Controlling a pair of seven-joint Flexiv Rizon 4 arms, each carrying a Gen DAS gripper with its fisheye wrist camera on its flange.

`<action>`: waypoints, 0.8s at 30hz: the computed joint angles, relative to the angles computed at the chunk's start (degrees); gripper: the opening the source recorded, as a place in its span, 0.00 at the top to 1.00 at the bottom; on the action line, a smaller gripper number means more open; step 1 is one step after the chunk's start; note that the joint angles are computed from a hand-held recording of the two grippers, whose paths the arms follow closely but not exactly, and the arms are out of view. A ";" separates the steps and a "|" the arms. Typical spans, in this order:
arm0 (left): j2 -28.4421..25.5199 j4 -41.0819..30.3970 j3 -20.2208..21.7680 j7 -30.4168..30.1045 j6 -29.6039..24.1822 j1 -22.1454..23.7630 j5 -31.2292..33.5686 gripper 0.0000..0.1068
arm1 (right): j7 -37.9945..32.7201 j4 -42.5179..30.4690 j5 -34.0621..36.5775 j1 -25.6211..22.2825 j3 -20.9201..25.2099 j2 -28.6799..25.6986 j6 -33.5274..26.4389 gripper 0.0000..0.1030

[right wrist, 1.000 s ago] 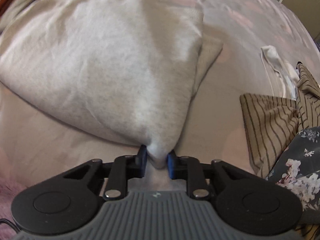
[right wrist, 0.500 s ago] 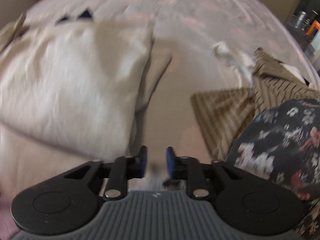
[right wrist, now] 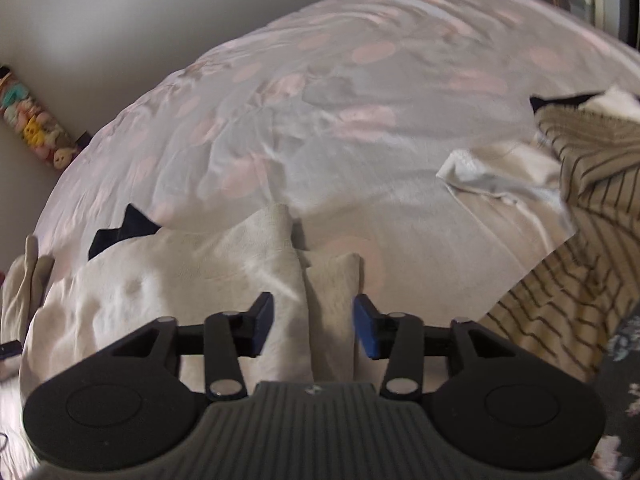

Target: Fold clothes

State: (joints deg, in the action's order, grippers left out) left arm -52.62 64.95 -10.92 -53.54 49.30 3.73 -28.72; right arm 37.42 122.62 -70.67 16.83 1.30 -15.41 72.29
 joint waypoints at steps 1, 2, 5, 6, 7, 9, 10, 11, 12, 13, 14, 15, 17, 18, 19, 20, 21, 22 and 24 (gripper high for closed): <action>-0.60 -0.44 0.16 -0.35 0.40 -0.38 0.16 0.56 | 0.29 -0.23 0.17 -0.25 -0.25 -0.81 0.55 0.38; -1.05 -0.64 0.35 -0.41 0.91 -0.72 0.53 0.56 | 0.57 -0.38 0.18 -0.47 -0.58 -1.54 1.32 0.37; -1.83 -0.18 0.48 -0.45 2.28 -1.22 1.27 0.56 | 5.85 -0.57 -4.87 -1.31 -2.96 -3.53 7.14 0.35; -2.02 0.06 0.58 -0.42 2.85 -1.39 1.59 0.56 | 7.00 -0.78 -6.21 -1.57 -3.37 -4.14 8.34 0.35; -2.22 0.19 0.89 -0.42 3.44 -1.68 2.14 0.56 | 7.23 -0.99 -6.74 -1.74 -3.44 -4.68 8.84 0.35; -2.71 -0.11 1.70 -0.64 4.10 -2.42 3.56 0.57 | 7.40 -1.52 -8.21 -1.79 -3.67 -5.52 9.20 0.35; -2.86 -0.20 2.06 -0.83 4.50 -2.76 4.24 0.57 | 6.54 -1.71 -7.91 -1.79 -3.40 -5.84 8.83 0.35; -2.94 -0.39 2.59 -1.25 4.85 -3.21 5.02 0.58 | 5.22 -1.85 -7.11 -1.71 -3.05 -6.03 8.33 0.41; -3.01 -0.61 3.16 -1.74 5.16 -3.68 5.86 0.60 | 4.16 -1.97 -6.65 -1.54 -2.90 -6.19 8.04 0.54; -3.08 -0.83 3.73 -2.26 5.46 -4.14 6.72 0.62 | 3.09 -2.09 -6.15 -1.33 -2.79 -6.34 7.75 0.61; -3.11 -0.93 4.12 -2.61 5.85 -4.49 7.52 0.62 | 2.78 -2.15 -5.95 -1.09 -2.86 -6.45 7.64 0.74; -3.13 -1.01 4.48 -2.92 6.26 -4.83 8.30 0.63 | 3.65 -2.18 -6.70 -0.88 -3.27 -6.46 7.97 0.82; -2.86 -0.60 4.71 -3.91 7.19 -5.11 9.08 0.64 | 7.04 -2.16 -9.31 -0.88 -3.99 -6.09 8.61 0.88; -2.36 0.32 4.52 -4.20 8.43 -5.05 9.22 0.67 | 9.45 -2.16 -10.91 -1.17 -4.14 -5.74 8.85 0.89; -1.76 1.45 4.25 -4.41 9.94 -4.94 9.27 0.70 | 11.87 -2.21 -12.53 -1.64 -4.08 -5.42 9.01 0.89; -0.48 4.05 2.98 -3.98 12.40 -4.11 8.54 0.71 | 13.79 -2.28 -13.99 -2.19 -3.75 -4.88 8.95 0.90; 0.96 7.07 1.29 -3.22 15.16 -2.98 7.39 0.71 | 15.29 -2.36 -15.26 -2.79 -3.24 -4.18 8.73 0.90; 2.33 9.97 -0.49 -2.32 17.87 -1.80 6.07 0.71 | 16.34 -2.47 -16.21 -3.40 -2.60 -3.43 8.47 0.90; 4.84 15.47 -4.46 -0.11 23.21 0.83 3.05 0.71 | 17.36 -2.73 -17.58 -4.43 -1.20 -1.66 7.97 0.90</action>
